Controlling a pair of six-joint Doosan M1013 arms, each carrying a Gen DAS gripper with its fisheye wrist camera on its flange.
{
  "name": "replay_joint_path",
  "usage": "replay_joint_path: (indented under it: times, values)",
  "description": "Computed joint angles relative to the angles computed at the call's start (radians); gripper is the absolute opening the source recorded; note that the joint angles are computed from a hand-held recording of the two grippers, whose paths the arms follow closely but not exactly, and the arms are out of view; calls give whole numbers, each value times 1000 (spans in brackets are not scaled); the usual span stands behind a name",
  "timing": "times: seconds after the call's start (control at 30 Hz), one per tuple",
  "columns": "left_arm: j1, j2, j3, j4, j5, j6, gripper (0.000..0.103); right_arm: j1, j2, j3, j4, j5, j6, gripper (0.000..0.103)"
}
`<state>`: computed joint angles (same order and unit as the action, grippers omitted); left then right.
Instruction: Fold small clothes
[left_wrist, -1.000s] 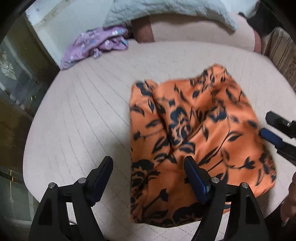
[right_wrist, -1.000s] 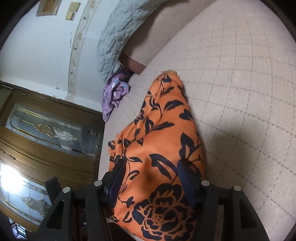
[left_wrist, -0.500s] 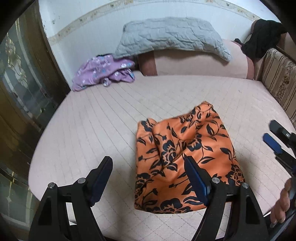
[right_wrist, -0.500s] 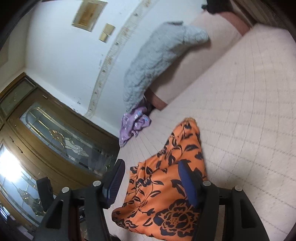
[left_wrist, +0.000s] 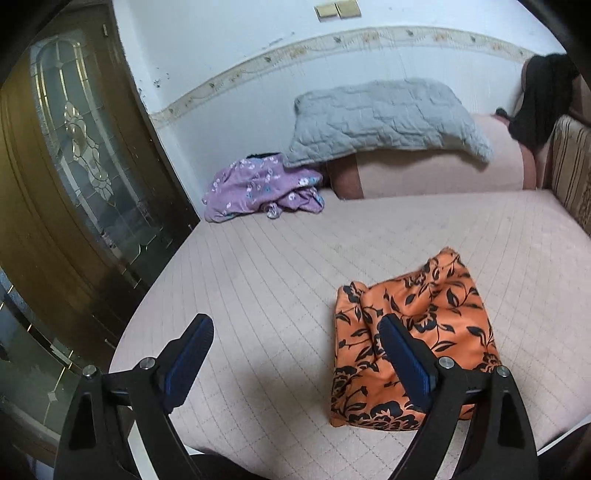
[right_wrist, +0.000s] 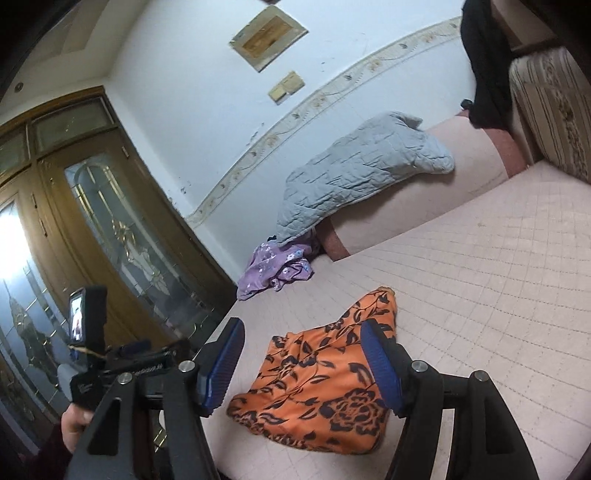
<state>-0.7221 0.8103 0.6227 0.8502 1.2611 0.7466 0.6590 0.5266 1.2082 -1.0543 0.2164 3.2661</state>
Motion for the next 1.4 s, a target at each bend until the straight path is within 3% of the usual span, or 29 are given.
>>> replay_joint_path:
  times: [0.33, 0.53, 0.73, 1.17, 1.4]
  values:
    - [3, -93, 142, 48, -118, -132, 91, 49, 8, -95, 157, 144, -272, 77]
    - [0, -137, 211, 107, -170, -193, 92, 80, 65, -230, 307, 319, -472, 77]
    - [5, -158, 244, 122, -203, -211, 93, 94, 112, -322, 385, 408, -581, 77]
    - [7, -174, 277, 136, -223, -223, 93, 120, 199, -476, 424, 578, -692, 77]
    - [8, -175, 280, 130, -227, -228, 93, 120, 206, -488, 414, 606, -673, 77]
